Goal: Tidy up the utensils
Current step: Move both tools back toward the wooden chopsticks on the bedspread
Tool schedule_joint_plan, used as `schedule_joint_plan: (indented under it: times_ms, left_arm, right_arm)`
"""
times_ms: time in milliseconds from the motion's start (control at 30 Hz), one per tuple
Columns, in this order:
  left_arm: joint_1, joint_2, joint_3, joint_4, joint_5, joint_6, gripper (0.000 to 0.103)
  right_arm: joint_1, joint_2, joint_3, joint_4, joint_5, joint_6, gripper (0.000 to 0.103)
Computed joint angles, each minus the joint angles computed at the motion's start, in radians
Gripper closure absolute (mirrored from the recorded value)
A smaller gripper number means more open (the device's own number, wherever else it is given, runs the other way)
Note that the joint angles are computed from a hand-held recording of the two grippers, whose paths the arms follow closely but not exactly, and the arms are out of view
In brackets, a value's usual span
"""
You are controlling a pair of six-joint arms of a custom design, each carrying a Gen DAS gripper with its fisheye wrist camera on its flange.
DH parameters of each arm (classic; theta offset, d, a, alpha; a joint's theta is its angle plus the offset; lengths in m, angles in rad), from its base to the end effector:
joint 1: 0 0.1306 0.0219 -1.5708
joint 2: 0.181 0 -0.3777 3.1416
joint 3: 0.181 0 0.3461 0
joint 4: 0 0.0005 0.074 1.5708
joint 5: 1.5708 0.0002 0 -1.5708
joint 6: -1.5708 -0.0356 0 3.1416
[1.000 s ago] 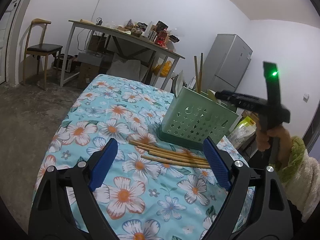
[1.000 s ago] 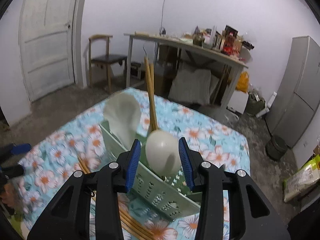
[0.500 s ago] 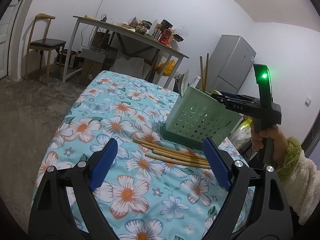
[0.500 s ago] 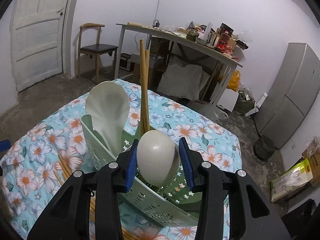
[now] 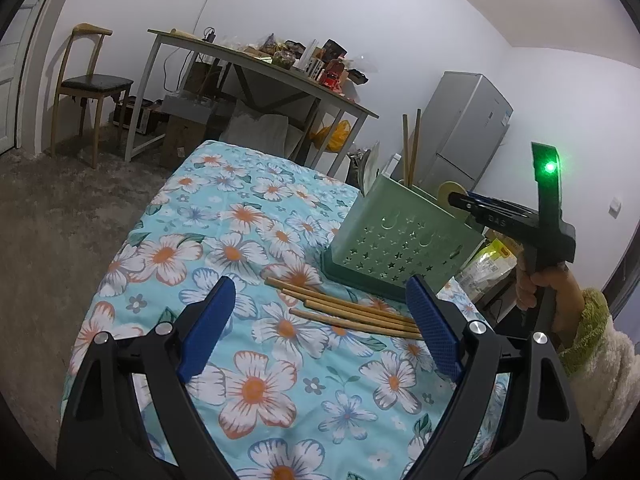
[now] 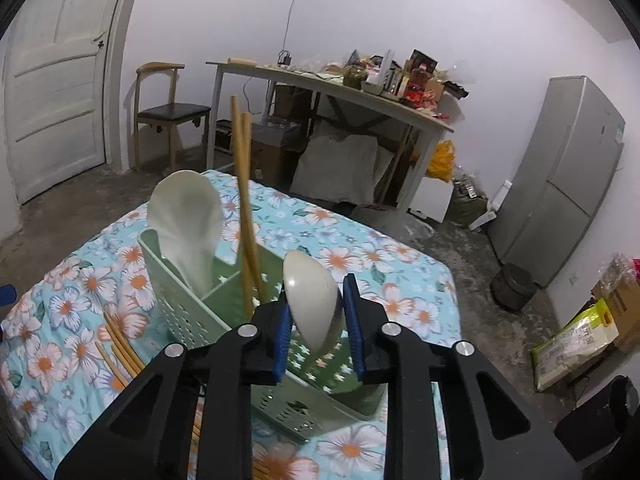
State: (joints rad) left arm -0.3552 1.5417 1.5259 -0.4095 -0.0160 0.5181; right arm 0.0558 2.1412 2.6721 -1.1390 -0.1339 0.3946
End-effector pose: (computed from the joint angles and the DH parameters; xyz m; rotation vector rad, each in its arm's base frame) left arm 0.4921 -0.1825 0.4531 -0.1763 2.0302 -0.5410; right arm 0.6665 0.0415 0.5192 -0.5591 2.0999 -0.0477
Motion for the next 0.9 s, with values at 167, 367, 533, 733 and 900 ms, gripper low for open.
schedule_joint_plan:
  times_ms: [167, 367, 533, 733, 900]
  left_arm:
    - [-0.001, 0.001, 0.002, -0.003, -0.001, 0.001, 0.02]
    - [-0.005, 0.01, 0.014, -0.009, -0.002, -0.001, 0.02]
    - [-0.015, 0.012, 0.016, -0.015, -0.008, -0.002, 0.02]
    - [-0.022, 0.017, 0.024, -0.03, -0.012, -0.008, 0.02]
    - [-0.026, 0.024, 0.031, -0.044, -0.01, -0.004, 0.02]
  right_arm:
    - [-0.021, -0.107, -0.191, 0.113, -0.001, 0.022, 0.089]
    - [-0.033, -0.228, -0.415, 0.251, -0.015, 0.067, 0.089]
    - [-0.036, -0.268, -0.484, 0.291, -0.037, 0.082, 0.087]
    - [-0.051, -0.308, -0.54, 0.317, -0.094, 0.066, 0.086]
    - [-0.066, -0.337, -0.58, 0.33, -0.12, 0.034, 0.086]
